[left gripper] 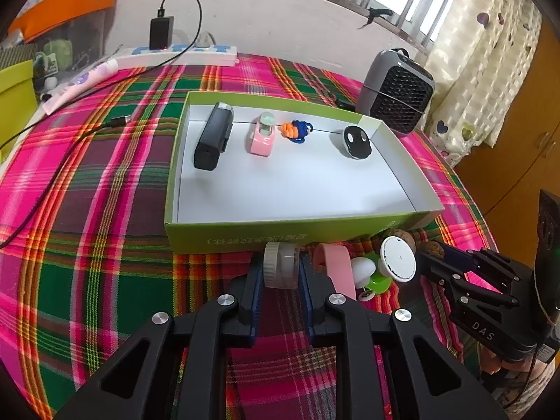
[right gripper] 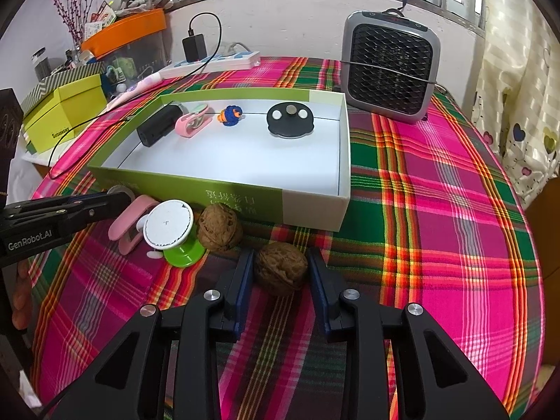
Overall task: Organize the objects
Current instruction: 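Close the left tool on the white jar while the right tool grasps the walnut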
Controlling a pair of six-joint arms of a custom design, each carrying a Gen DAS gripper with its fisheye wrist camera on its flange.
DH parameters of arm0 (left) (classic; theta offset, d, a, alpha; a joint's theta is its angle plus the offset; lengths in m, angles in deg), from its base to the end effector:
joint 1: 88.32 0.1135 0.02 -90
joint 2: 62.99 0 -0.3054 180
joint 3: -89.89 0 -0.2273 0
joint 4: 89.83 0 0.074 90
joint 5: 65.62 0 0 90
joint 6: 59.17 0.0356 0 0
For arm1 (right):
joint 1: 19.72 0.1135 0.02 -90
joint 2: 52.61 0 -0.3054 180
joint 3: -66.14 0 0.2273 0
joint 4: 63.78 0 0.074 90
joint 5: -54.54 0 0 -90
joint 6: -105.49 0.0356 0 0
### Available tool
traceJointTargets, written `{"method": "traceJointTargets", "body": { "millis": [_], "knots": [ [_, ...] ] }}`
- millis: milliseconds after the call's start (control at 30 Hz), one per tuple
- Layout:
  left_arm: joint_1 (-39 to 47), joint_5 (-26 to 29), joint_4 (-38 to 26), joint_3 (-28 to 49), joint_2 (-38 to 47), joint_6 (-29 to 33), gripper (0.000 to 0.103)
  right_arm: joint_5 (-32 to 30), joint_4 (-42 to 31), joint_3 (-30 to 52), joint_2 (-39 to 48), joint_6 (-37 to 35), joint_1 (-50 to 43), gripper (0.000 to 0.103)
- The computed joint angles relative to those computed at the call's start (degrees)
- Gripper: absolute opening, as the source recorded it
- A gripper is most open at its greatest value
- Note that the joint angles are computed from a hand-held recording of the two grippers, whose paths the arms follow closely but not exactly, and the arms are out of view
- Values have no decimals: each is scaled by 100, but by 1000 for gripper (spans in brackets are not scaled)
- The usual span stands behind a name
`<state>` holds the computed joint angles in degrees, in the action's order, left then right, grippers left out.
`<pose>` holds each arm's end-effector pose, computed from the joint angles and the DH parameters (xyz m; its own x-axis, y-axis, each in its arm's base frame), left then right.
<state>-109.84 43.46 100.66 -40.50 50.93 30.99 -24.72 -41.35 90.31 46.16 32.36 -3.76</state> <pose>0.2803 -0.1230 0.1010 -0.7494 0.2983 -0.5911 0.5283 0.8076 -0.2622 0.1881 0.0469 0.1101 -0.7732 0.0754 -0.6296 0.0670 0.9971 0.0371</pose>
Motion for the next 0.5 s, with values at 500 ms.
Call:
{"method": "traceJointTargets", "body": {
  "millis": [500],
  "knots": [
    [-20,-97,76,-46,-12,-6,17,11,16,-10,7,27,26,32]
  ]
}}
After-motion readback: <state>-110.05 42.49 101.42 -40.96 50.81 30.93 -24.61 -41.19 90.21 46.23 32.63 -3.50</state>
